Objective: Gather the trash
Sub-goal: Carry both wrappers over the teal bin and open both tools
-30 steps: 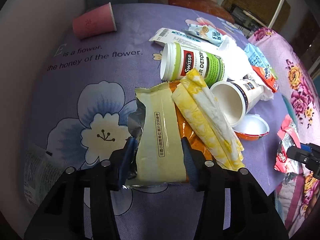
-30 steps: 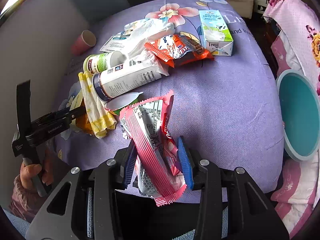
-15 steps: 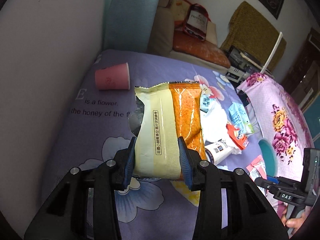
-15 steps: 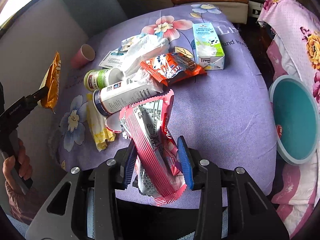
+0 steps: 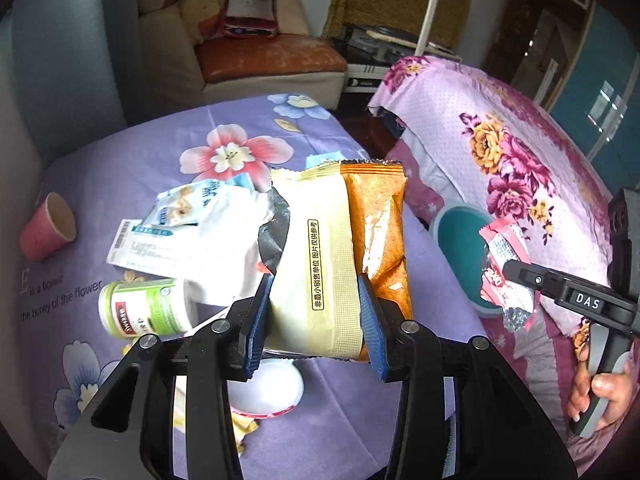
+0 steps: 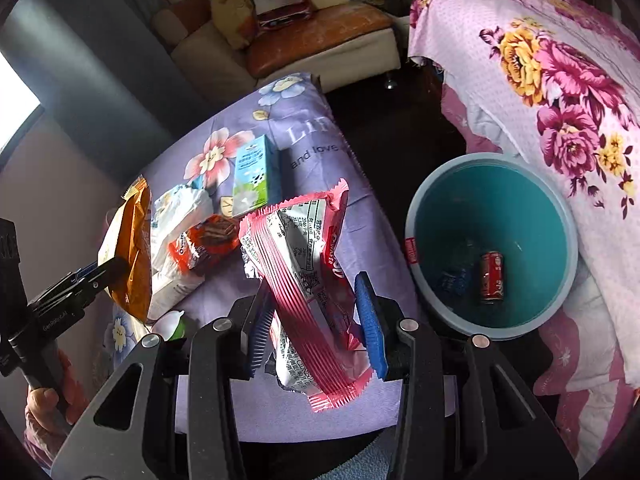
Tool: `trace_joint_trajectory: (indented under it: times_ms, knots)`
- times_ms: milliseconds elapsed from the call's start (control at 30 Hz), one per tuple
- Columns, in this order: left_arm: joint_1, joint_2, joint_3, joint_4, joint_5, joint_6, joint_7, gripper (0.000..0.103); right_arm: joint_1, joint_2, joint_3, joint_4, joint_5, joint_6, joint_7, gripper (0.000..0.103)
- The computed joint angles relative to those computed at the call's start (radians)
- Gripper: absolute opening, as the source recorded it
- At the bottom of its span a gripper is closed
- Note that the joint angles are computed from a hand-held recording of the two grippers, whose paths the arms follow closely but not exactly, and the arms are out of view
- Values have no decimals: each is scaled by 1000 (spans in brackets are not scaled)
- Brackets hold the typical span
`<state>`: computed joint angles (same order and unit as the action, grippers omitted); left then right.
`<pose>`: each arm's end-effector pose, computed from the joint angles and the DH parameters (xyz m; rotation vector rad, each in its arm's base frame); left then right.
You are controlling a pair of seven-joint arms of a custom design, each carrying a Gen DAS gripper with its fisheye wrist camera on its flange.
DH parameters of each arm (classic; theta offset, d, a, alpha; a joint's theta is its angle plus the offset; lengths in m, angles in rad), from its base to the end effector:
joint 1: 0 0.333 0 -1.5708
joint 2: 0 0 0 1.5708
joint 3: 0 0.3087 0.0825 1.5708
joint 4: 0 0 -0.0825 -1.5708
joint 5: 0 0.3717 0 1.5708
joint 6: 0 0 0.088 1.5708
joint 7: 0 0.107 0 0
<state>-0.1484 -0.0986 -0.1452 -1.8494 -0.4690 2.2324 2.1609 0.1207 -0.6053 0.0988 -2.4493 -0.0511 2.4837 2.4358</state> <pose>0.5316 -0.1788 0.6113 -1.2283 2.5939 -0.9150 0.3963 0.0955 0.5783 -1.1642 2.2458 -0.3313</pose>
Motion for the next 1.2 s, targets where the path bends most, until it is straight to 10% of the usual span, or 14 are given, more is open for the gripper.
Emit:
trace_joint_trajectory:
  times_ms: [667,1000,1200]
  knots:
    - [-211,247,-168,150,141,-48,-77,46,-223,-259,-102,-261,-19,-43,0,38]
    - [-232,273,-178,152,211,9,-96,84,-257,-242,-114,-283,-3,-42,-21,38]
    - [-219,268,-173,150,195,5,-97,87,-254,-210,-105,-266,2,-39,-24,39]
